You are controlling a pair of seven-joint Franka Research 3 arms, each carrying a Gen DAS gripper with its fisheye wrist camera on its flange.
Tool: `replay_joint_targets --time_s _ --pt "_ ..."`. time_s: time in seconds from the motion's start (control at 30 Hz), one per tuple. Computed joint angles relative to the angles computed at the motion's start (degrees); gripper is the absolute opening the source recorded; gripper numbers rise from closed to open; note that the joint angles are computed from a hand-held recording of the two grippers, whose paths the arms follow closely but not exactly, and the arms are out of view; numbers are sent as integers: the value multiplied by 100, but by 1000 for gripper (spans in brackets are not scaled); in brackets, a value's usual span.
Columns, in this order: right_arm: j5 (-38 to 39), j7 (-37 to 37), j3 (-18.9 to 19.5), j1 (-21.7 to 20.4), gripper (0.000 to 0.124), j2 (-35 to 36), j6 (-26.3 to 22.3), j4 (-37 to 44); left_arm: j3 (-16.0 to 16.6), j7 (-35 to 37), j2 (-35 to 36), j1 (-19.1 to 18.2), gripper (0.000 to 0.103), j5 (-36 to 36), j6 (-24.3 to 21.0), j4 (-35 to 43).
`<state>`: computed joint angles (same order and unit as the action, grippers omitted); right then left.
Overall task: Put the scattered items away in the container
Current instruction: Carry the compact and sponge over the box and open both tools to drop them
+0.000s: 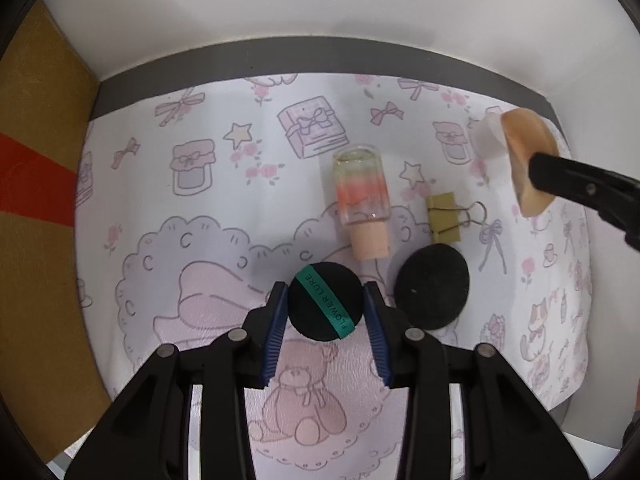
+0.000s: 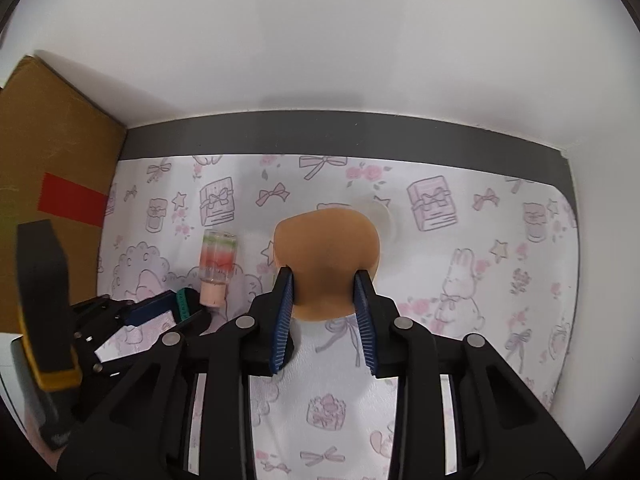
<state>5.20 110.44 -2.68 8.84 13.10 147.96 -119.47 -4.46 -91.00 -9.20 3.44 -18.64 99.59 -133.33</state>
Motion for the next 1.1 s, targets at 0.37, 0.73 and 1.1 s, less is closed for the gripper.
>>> replay_joint_targets --time_s 0.37,0.73,1.1 --pt "-110 200 103 79 31 -527 -41 -310 54 -333 639 141 37 254 -1340 1591" --pt "-159 382 306 148 31 -1167 -129 -542 230 -172 987 521 37 400 -2532 2617" --pt "-301 452 471 211 31 -1507 -211 -379 234 -526 1795 592 37 228 -3938 4364"
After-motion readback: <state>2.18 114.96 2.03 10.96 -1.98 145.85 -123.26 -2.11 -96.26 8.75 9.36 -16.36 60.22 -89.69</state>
